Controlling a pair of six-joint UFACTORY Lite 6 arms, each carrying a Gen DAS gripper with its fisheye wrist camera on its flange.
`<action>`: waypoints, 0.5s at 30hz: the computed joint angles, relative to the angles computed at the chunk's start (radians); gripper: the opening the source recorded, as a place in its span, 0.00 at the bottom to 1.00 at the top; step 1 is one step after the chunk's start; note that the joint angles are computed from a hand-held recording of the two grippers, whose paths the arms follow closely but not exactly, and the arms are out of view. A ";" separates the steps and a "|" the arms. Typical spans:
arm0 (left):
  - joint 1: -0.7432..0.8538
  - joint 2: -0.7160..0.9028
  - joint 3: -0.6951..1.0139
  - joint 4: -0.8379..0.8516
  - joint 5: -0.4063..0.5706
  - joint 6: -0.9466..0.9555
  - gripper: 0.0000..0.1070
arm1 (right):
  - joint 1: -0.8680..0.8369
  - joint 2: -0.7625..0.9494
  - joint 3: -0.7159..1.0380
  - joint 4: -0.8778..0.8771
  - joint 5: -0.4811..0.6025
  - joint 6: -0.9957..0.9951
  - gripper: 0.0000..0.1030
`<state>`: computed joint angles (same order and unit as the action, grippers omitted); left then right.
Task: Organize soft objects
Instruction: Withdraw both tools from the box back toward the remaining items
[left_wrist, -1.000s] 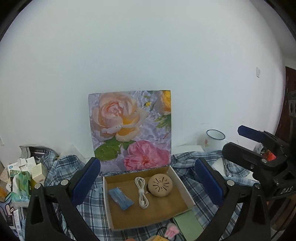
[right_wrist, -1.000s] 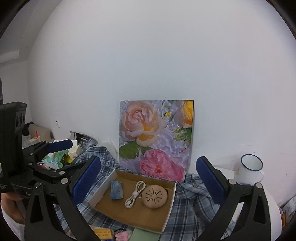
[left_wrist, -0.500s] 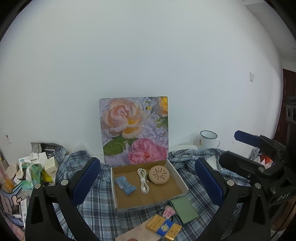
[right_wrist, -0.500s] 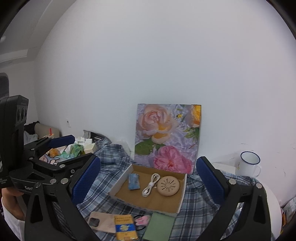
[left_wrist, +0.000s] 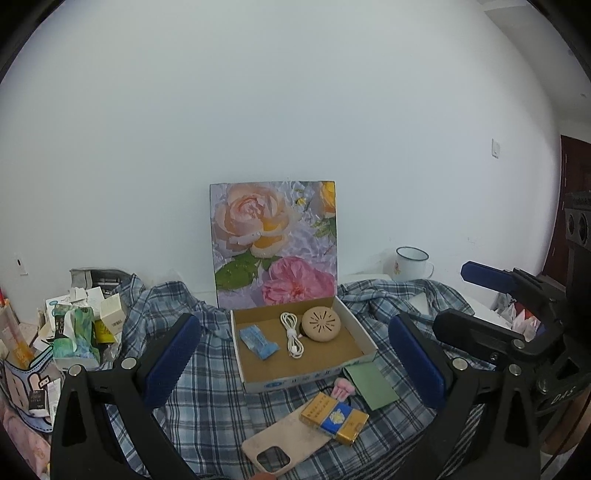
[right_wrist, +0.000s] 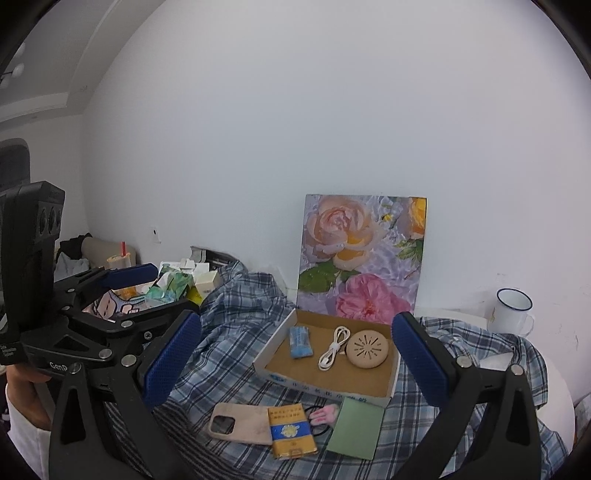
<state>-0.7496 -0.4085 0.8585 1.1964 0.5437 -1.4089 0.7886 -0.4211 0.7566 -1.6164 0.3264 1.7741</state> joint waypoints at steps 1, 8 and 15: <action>0.001 -0.004 -0.010 0.000 -0.004 -0.002 0.96 | 0.002 0.001 -0.006 0.003 -0.001 -0.001 1.00; 0.031 0.007 -0.063 -0.020 -0.056 -0.011 0.96 | -0.019 0.010 -0.058 -0.074 -0.048 0.096 1.00; 0.059 0.060 -0.112 0.059 -0.122 -0.126 0.96 | -0.073 0.041 -0.104 -0.262 -0.110 0.303 1.00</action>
